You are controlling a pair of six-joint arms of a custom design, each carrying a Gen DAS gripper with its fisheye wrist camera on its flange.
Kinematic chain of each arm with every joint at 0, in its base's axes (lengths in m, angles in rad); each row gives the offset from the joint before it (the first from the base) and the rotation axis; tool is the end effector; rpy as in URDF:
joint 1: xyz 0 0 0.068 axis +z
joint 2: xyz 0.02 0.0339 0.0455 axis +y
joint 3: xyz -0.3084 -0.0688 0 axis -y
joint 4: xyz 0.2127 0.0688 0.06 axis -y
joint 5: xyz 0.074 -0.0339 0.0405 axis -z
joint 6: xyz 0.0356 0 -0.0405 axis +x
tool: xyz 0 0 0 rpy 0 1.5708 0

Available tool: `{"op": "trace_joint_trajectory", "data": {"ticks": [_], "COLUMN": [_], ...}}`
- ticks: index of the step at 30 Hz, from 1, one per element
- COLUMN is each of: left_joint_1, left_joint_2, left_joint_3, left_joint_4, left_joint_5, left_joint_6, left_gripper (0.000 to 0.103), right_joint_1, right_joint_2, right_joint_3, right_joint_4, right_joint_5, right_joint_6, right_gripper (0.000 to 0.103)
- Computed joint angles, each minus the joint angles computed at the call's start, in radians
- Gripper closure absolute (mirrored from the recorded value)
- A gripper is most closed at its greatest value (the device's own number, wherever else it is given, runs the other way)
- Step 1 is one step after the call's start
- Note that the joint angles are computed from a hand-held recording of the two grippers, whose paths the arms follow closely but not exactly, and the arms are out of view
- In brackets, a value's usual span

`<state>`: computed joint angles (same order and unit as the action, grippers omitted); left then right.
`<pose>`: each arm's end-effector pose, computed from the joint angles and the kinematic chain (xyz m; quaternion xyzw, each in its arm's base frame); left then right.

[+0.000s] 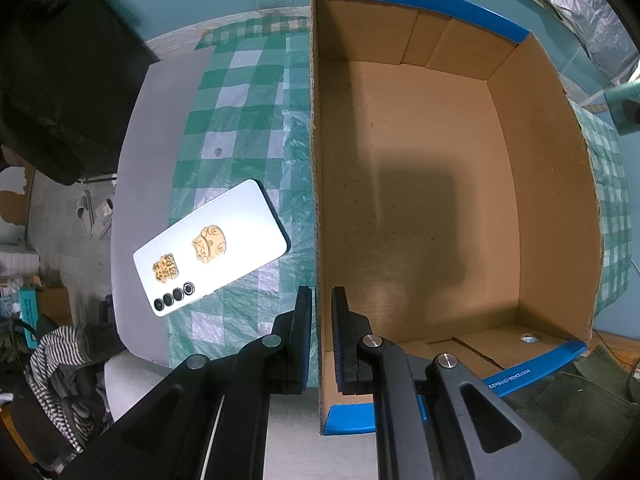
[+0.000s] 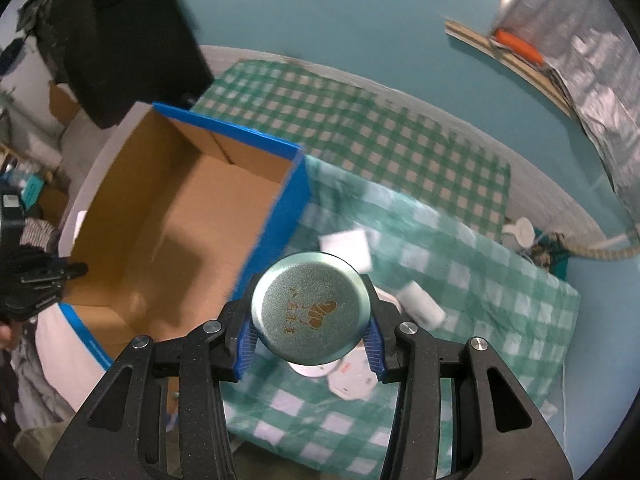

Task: Organize rigid objects
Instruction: 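Carry the green tin into the box and open the right gripper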

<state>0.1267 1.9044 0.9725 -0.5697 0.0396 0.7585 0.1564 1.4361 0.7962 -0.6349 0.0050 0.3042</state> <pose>0.3013 0.0370 0.1606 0.3111 0.9495 -0.0031 0.0397 0.2144 0.0336 0.2354 0.0734 0.9863 0.0313 0.1441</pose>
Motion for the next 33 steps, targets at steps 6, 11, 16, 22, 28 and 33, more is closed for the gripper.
{"op": "trace_joint_trajectory", "data": {"ticks": [6,11,16,22,28,33], "left_joint_1": [-0.004,-0.003,0.000,0.004,0.008,0.016], "left_joint_2": [-0.002,-0.002,0.001,0.002,0.001,-0.001], "left_joint_3": [0.001,-0.005,-0.004,-0.005,-0.009,-0.011], "left_joint_4": [-0.001,0.007,0.004,0.001,0.002,-0.001], "left_joint_5": [0.003,0.008,0.009,0.010,0.010,0.014], "left_joint_6": [0.000,-0.003,-0.002,0.003,0.008,0.020], "left_gripper": [0.094,0.094,0.094,0.094,0.094,0.094], "right_joint_1": [0.098,0.147,0.162,0.158,0.154,0.152], "right_joint_2": [0.087,0.172,0.258,0.325,0.378,0.401], "right_joint_3": [0.078,0.124,0.152,0.167,0.177,0.176], "right_joint_4": [0.023,0.052,0.081,0.114,0.143,0.160], "right_joint_5": [0.006,0.001,-0.007,-0.021,-0.034,-0.040], "right_joint_6": [0.014,0.002,-0.010,-0.021,-0.020,-0.016], "right_gripper": [0.059,0.059,0.059,0.059,0.059,0.059]}}
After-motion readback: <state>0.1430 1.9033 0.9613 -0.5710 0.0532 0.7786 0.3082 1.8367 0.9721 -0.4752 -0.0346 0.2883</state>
